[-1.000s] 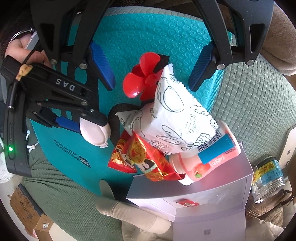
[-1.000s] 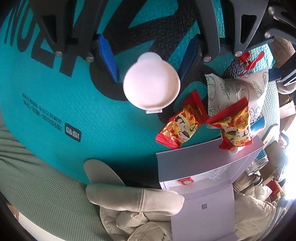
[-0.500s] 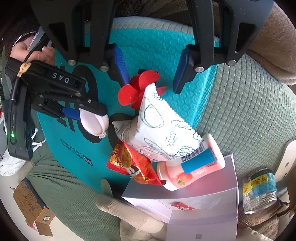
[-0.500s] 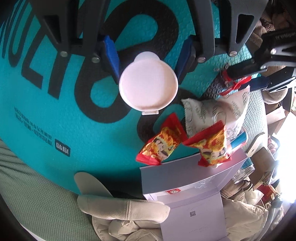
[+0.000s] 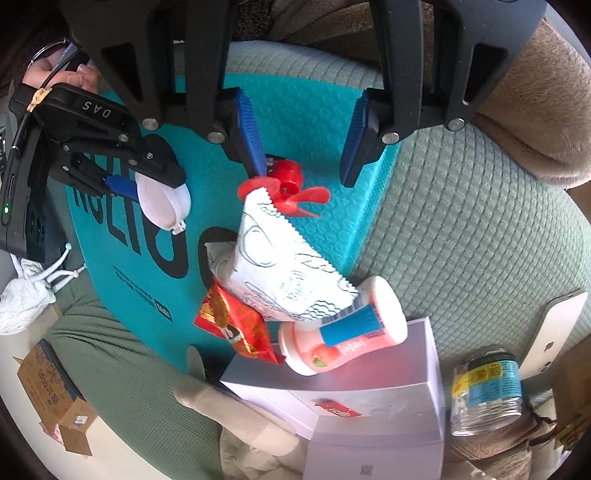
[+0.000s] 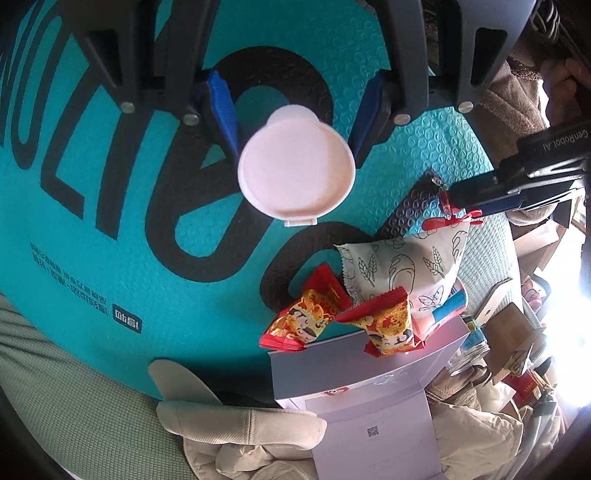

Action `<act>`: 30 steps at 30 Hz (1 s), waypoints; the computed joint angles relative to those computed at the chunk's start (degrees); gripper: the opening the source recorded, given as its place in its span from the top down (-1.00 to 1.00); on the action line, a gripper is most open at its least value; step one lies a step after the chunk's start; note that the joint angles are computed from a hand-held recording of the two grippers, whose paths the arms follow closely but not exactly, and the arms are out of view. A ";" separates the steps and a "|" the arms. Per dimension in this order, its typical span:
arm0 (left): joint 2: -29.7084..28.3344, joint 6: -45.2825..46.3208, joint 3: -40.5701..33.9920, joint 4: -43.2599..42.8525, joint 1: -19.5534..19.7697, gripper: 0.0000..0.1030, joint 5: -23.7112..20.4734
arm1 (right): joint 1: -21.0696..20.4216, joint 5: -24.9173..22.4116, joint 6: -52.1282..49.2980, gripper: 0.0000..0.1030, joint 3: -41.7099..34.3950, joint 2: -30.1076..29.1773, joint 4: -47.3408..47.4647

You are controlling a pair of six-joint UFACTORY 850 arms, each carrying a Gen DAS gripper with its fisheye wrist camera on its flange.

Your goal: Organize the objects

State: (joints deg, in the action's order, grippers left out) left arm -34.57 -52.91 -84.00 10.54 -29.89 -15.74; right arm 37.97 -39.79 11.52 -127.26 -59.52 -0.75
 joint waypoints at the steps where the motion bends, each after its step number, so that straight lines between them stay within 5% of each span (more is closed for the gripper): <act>1: -0.34 0.97 -0.57 -0.24 -0.10 0.10 -0.45 | 0.06 -0.19 0.07 -0.12 -0.58 -0.31 -0.34; 8: -2.24 3.03 -3.77 0.79 -0.69 -0.22 -2.70 | -0.05 -0.04 0.78 -0.13 -1.49 -0.87 -1.08; 13: -3.52 0.66 -5.72 4.63 -1.04 -0.27 -4.25 | -0.14 -1.20 1.14 -0.13 -3.67 -2.32 -1.14; 15: -3.48 -1.28 -5.47 6.41 -1.00 -0.17 -3.79 | 0.07 -1.18 1.57 -0.13 -4.26 -2.77 -2.24; 16: -3.79 -4.63 -6.10 10.17 -1.31 0.17 -5.87 | 0.18 -1.30 1.63 -0.14 -4.72 -3.08 -2.76; 17: -4.08 -5.66 -6.65 12.06 -1.52 0.23 -7.37 | 0.27 -1.27 1.81 -0.14 -5.05 -3.31 -3.12; 22: -2.81 -2.50 -4.33 9.75 -1.10 0.23 -3.64 | 0.37 -1.16 1.91 -0.27 -6.37 -4.21 -2.95; 30: -1.13 0.30 -2.21 6.55 -0.98 0.24 -2.69 | 0.58 -0.57 2.95 -0.15 -5.85 -3.90 -3.58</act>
